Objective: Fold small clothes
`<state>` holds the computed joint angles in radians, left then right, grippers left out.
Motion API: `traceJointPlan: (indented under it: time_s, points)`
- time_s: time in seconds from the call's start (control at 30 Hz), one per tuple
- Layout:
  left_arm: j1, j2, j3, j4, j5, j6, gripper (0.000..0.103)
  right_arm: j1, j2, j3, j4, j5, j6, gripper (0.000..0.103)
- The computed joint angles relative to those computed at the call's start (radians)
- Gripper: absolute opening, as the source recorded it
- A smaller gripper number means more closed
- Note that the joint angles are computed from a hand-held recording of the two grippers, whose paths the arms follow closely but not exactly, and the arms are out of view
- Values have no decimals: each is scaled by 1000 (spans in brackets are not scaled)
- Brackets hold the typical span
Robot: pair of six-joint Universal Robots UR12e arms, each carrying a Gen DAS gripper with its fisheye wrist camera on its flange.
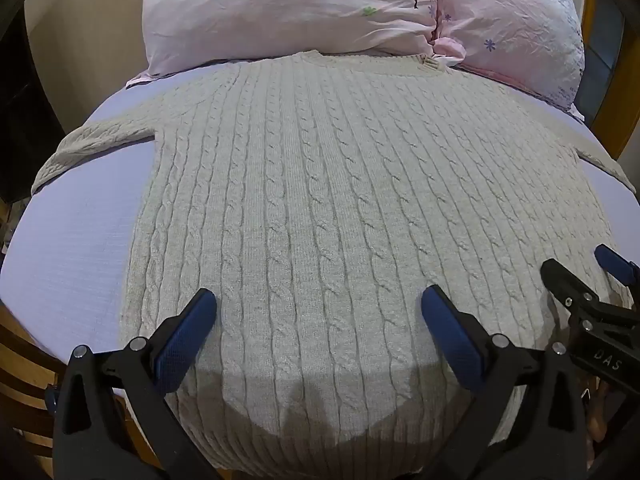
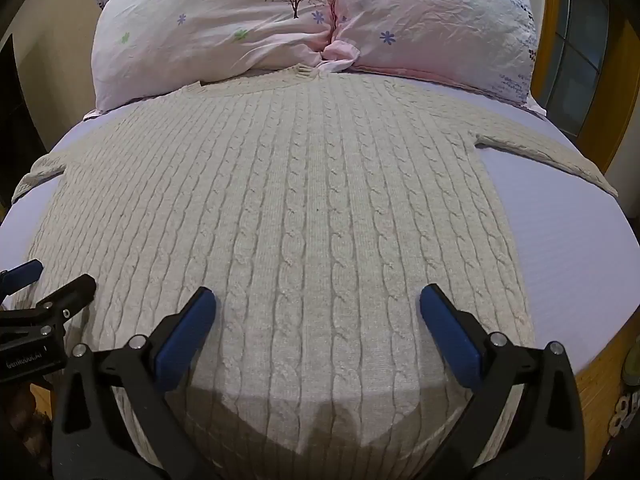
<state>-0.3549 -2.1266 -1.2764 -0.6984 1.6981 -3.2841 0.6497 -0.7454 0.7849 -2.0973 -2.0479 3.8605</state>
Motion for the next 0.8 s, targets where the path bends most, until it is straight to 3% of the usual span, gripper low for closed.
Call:
traceJointPlan:
  time_s: [0.8]
  points:
    - [0,0,-2,8,2,1,102,0,1,-1,2,1,2,101]
